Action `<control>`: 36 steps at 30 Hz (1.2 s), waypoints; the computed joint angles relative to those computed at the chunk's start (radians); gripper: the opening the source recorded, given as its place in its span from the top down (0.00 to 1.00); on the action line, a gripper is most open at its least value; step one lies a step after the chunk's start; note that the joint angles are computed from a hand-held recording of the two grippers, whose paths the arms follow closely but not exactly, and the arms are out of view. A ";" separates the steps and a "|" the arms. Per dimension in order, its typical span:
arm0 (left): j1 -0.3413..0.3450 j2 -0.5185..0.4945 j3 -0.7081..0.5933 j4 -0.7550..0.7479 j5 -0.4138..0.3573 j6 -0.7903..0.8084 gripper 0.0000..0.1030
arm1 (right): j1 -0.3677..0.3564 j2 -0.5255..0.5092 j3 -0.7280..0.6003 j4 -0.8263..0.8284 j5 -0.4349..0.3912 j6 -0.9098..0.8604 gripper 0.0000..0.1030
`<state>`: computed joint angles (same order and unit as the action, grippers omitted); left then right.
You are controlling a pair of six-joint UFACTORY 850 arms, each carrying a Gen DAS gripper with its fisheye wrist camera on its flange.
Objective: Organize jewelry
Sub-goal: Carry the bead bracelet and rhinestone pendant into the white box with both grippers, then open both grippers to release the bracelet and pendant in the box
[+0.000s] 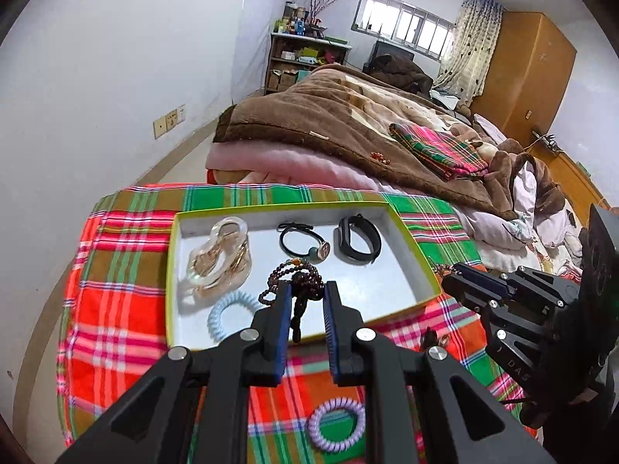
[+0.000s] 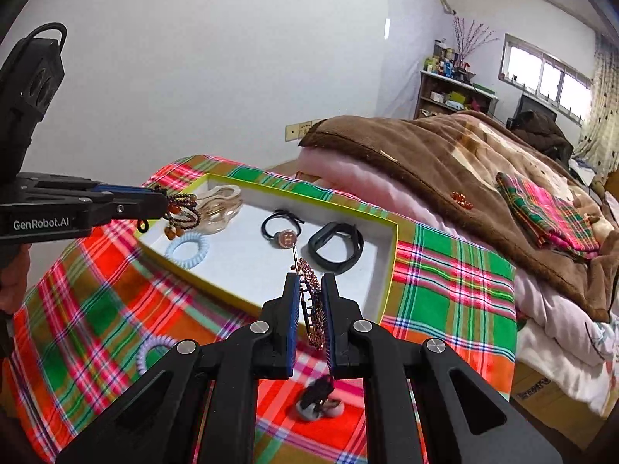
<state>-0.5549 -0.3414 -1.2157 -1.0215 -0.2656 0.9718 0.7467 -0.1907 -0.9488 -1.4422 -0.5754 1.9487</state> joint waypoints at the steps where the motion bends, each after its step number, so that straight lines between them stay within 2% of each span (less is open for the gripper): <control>1: -0.001 -0.011 -0.011 0.008 -0.004 -0.005 0.83 | -0.010 -0.009 -0.008 0.004 0.004 -0.011 0.89; 12: -0.010 -0.157 -0.159 0.152 -0.058 -0.151 0.83 | -0.090 -0.101 -0.077 0.078 0.100 -0.105 0.89; 16: -0.022 -0.189 -0.183 0.232 -0.033 -0.207 0.83 | -0.106 -0.133 -0.101 0.113 0.116 -0.157 0.89; 18: -0.023 -0.208 -0.199 0.261 -0.044 -0.236 0.83 | -0.110 -0.145 -0.109 0.133 0.119 -0.188 0.89; 29: -0.032 -0.246 -0.228 0.391 -0.051 -0.336 0.83 | -0.119 -0.186 -0.135 0.184 0.129 -0.262 0.89; 36: -0.034 -0.255 -0.231 0.415 -0.054 -0.363 0.83 | -0.117 -0.197 -0.147 0.201 0.134 -0.290 0.89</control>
<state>-0.5886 -0.5964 -1.4463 -0.6069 -0.3194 0.6084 0.6301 -0.3879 -1.0957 -1.2414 -0.4409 1.6588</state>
